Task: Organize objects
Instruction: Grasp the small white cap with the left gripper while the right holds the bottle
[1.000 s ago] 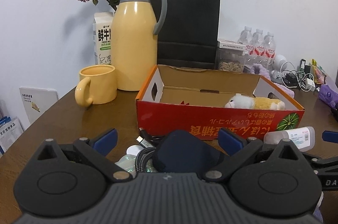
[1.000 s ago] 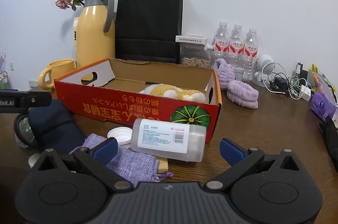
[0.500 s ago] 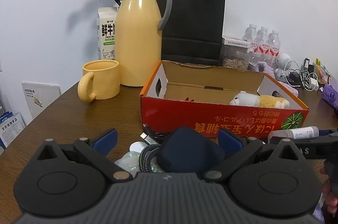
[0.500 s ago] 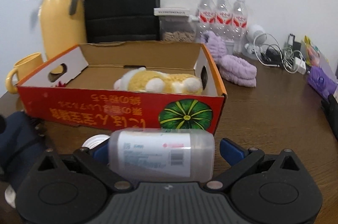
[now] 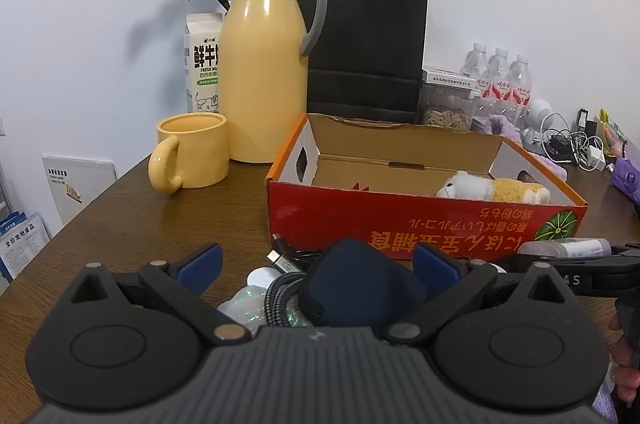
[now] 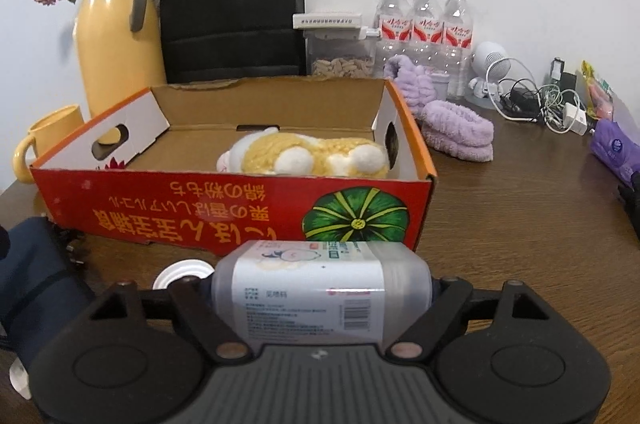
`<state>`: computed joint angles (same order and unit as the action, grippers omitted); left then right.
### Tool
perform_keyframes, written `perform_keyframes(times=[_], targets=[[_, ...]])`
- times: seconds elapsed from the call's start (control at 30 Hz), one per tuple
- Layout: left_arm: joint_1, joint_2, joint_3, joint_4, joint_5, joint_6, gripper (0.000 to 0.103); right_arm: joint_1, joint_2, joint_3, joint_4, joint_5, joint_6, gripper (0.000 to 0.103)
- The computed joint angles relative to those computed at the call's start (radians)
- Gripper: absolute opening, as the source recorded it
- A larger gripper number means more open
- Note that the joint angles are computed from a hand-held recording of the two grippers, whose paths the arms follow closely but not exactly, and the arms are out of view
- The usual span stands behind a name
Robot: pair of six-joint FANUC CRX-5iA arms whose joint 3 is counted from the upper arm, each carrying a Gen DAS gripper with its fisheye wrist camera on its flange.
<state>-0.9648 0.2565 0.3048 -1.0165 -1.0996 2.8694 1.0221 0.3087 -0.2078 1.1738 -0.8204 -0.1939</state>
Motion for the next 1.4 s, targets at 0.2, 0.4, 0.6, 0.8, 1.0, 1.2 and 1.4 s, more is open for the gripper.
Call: perform_keyframes(times=[0.2,0.4,0.6,0.8,1.0,1.2,1.4], targets=[[0.001,-0.003,-0.003,0.0,0.001,0.001,0.103,-0.001,-0.038,-0.072,0.14,0.0,-0.115,0.081],[0.003,-0.005,-0.006,-0.001,-0.001,0.006,0.103,-0.006,-0.096,-0.171,0.336,-0.024,-0.284,0.081],[0.005,-0.001,-0.005,0.001,0.0,0.002,0.103,-0.001,-0.137,-0.237,0.448,-0.054,-0.381,0.081],[0.004,0.008,0.003,-0.006,-0.015,0.007,0.103,-0.005,-0.157,-0.264,0.505,-0.049,-0.421,0.081],[0.018,0.015,0.011,0.013,-0.031,0.008,0.103,-0.005,-0.162,-0.27,0.519,-0.041,-0.428,0.081],[0.024,0.004,-0.003,0.017,-0.018,0.03,0.103,-0.003,-0.166,-0.276,0.53,-0.032,-0.43,0.081],[0.02,0.008,-0.004,0.026,0.0,0.004,0.103,-0.007,-0.17,-0.279,0.536,-0.024,-0.436,0.081]])
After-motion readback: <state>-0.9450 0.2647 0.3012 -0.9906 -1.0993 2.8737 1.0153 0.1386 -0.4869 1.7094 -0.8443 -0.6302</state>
